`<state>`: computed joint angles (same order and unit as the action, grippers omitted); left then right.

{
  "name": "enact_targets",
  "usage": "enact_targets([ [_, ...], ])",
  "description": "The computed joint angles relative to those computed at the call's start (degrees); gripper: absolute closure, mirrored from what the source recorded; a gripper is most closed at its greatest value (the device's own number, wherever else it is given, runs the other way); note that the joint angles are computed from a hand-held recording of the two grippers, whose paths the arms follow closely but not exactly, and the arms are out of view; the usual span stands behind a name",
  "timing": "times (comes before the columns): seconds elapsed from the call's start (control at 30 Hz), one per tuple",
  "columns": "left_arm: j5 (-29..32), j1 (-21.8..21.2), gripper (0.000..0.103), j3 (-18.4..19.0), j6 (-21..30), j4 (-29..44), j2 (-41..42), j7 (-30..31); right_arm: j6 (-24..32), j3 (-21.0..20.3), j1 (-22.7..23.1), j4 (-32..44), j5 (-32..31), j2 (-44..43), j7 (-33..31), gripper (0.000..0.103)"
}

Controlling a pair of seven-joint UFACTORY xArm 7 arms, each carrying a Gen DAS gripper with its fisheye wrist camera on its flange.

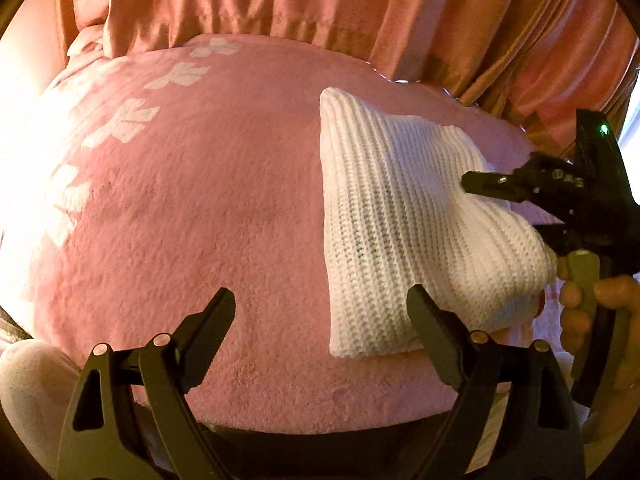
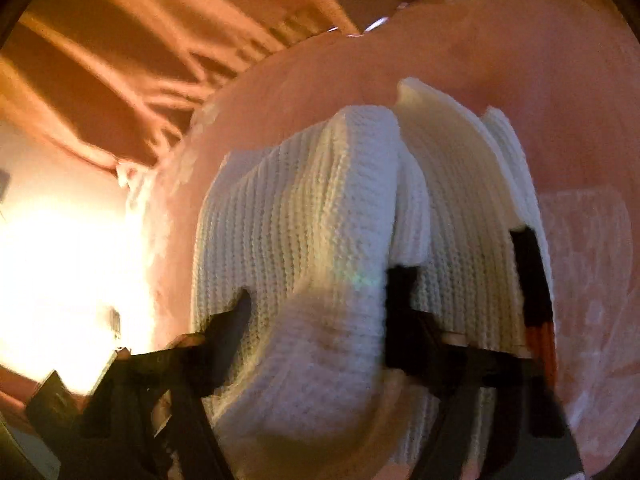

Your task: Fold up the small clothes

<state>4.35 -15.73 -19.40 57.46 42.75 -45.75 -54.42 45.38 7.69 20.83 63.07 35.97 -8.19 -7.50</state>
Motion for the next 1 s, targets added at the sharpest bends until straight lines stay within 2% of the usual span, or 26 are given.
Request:
enact_targets([
  [0.03, -0.11, -0.01, 0.018, -0.05, 0.2, 0.06, 0.09, -0.17, -0.14, 0.8, -0.01, 0.65, -3.37, 0.31, 1.24, 0.072],
  [0.07, -0.27, -0.11, 0.018, 0.02, 0.19, -0.03, 0.09, -0.23, -1.63, 2.51, -0.56, 0.83, -6.08, -0.05, 1.74, 0.074],
  [0.1, -0.43, -0.2, 0.018, -0.1, 0.34, 0.1, 0.26, -0.39, -2.46, 1.82, 0.79, 1.03, -6.38, -0.54, 0.95, 0.078],
  [0.13, -0.47, -0.3, 0.018, -0.14, 0.51, 0.17, 0.34, -0.42, -2.92, 1.46, 1.49, 1.44, -4.47, -1.19, -1.1, 0.08],
  [0.2, -0.42, -0.5, 0.018, -0.14, 0.72, 0.42, 0.44, -0.23, -3.79, -0.83, 3.49, 2.26, 5.38, -4.51, -9.03, 0.081],
  [0.27, -0.23, -0.51, 0.018, -0.3, 1.14, 1.03, 0.6, -0.18, -3.74, -3.07, 4.73, 2.99, 12.6, -7.38, -14.64, 0.082],
  [0.3, -0.2, -0.54, 0.017, -0.33, 0.93, 1.06, 0.55, -0.21, -4.73, -3.83, 4.81, 2.6, 14.76, -9.4, -16.59, 0.082],
  [0.37, -0.01, -0.36, 0.016, -0.47, 0.61, 1.25, 0.65, -0.43, -7.38, -4.58, 3.96, 0.02, 14.84, -12.13, -18.08, 0.082],
  [0.4, 0.0, -0.29, 0.016, -0.51, 0.2, 1.24, 0.82, -0.59, -7.78, -4.85, 3.03, -1.47, 13.36, -12.41, -17.07, 0.082],
  [0.47, -0.17, -0.29, 0.016, -0.46, -0.18, 1.41, 1.65, -0.72, -7.5, -4.19, 0.16, -3.96, 7.05, -10.6, -11.65, 0.082],
  [0.5, -0.29, -0.28, 0.016, -0.5, -0.44, 1.62, 2.37, -0.86, -6.54, -3.27, -2.01, -5.32, 1.78, -8.22, -6.94, 0.082],
  [0.57, -0.43, -0.51, 0.016, -0.45, -0.98, 1.9, 3.33, -0.95, -5.28, -2.69, -3.6, -7.38, -3.54, -5.65, -2.34, 0.082],
  [0.63, -0.55, -0.84, 0.016, -0.51, -1.19, 2.62, 4.62, -0.92, -7.42, -3.45, -2.84, -10.62, -1.56, -6.57, -3.83, 0.082],
  [0.7, -0.28, -1.14, 0.016, -0.54, -1.14, 3.26, 5.48, -0.6, -8.09, -4.72, -1.74, -11.26, 2.14, -8.04, -6.2, 0.082],
  [0.77, 0.33, -1.22, 0.016, -0.71, -1.05, 3.92, 6.39, -0.28, -9.53, -4.87, -1.12, -11.55, 3.28, -9.47, -7.52, 0.082],
  [0.87, 0.59, -1.36, 0.016, -0.66, -1.3, 4.26, 7.4, -0.48, -10.35, -3.84, -1.65, -11.5, -1.41, -10.75, -6.34, 0.081],
  [0.97, 0.77, -1.4, 0.016, -0.72, -1.76, 4.46, 8.11, -1.29, -11.88, -0.11, -4.43, -12.61, -12.57, -7.63, 1.41, 0.076],
  [1.0, 0.87, -1.5, 0.016, -0.76, -1.8, 4.54, 8.32, -1.41, -12.64, -0.23, -3.9, -12.77, -13.41, -8.05, 2.71, 0.074],
])
